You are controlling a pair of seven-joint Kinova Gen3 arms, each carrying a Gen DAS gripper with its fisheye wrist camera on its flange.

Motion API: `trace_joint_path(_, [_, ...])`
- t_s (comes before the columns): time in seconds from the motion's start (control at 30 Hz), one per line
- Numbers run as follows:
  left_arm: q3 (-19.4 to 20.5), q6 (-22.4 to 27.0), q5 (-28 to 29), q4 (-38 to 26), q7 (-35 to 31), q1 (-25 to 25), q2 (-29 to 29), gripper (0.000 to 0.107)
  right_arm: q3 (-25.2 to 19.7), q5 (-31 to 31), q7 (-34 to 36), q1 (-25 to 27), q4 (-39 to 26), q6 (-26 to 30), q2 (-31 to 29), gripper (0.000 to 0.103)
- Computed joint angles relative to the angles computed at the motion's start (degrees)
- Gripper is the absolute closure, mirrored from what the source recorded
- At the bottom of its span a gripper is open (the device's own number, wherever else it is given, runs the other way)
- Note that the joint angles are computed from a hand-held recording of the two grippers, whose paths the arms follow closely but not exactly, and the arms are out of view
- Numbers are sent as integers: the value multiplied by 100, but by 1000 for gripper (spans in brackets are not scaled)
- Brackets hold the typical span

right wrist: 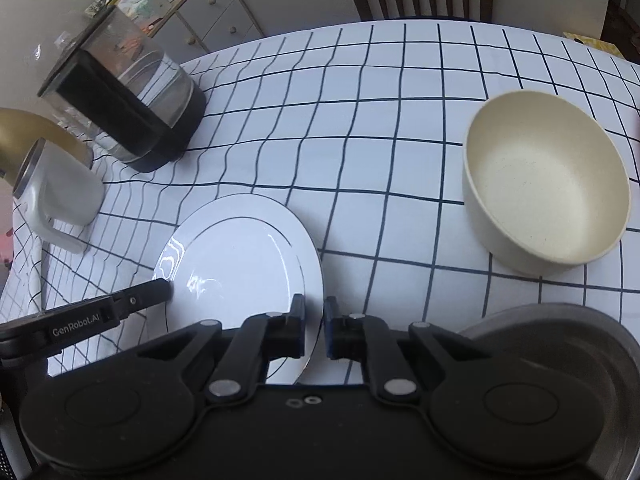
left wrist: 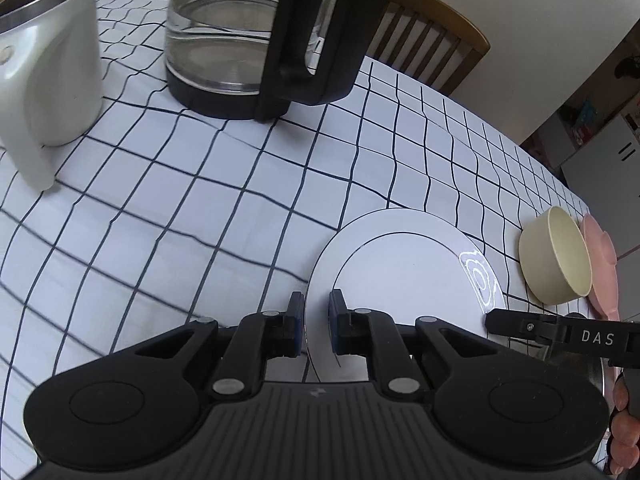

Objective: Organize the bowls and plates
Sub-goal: 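Carry the small white plate with both grippers toward the large floral plate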

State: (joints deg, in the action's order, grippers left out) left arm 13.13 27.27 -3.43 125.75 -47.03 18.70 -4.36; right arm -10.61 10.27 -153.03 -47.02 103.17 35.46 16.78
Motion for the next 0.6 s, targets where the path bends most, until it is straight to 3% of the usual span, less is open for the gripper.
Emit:
trace_joint_path(0.3, [420, 640, -154, 114, 554, -78, -840, 96, -139, 212, -501, -362, -2, 263, -333, 94])
trace_joint_path(0.6, [871, 1723, 136, 98, 664, -63, -1948, 96, -519, 586, -1526, -704, 242, 463, -864, 94])
